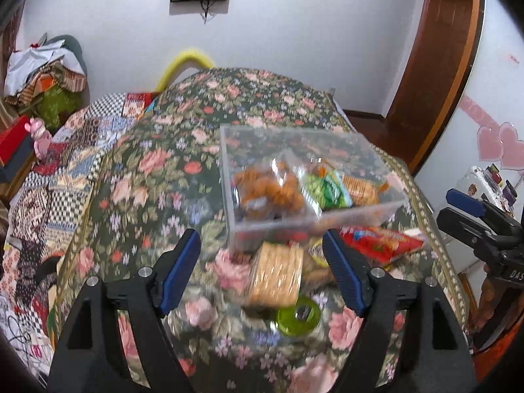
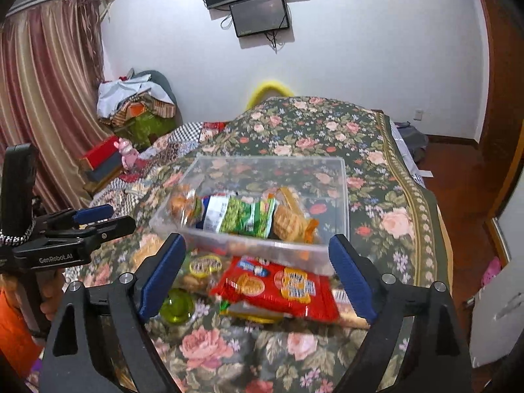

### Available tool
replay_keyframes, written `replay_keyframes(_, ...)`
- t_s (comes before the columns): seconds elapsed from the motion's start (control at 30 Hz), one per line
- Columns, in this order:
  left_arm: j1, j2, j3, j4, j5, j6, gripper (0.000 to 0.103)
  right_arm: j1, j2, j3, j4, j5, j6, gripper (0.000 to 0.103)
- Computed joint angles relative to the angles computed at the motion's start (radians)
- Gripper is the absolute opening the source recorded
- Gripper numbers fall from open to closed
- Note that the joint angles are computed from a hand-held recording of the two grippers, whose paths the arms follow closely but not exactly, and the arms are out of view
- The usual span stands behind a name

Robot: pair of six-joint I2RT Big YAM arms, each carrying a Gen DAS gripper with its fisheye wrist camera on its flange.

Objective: Organize snacks
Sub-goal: 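Grasp the red chip bag with the right gripper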

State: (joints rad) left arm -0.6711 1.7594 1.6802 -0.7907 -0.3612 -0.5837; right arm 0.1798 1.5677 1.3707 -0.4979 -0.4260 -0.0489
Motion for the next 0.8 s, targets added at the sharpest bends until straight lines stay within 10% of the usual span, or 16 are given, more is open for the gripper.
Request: replay_keyframes(0.8,0.005,0.059,-0.080,0.054,0.108,-0.056,0.077,0.055,0.154,0.046,-0.100,0.131,-0.027,0.102)
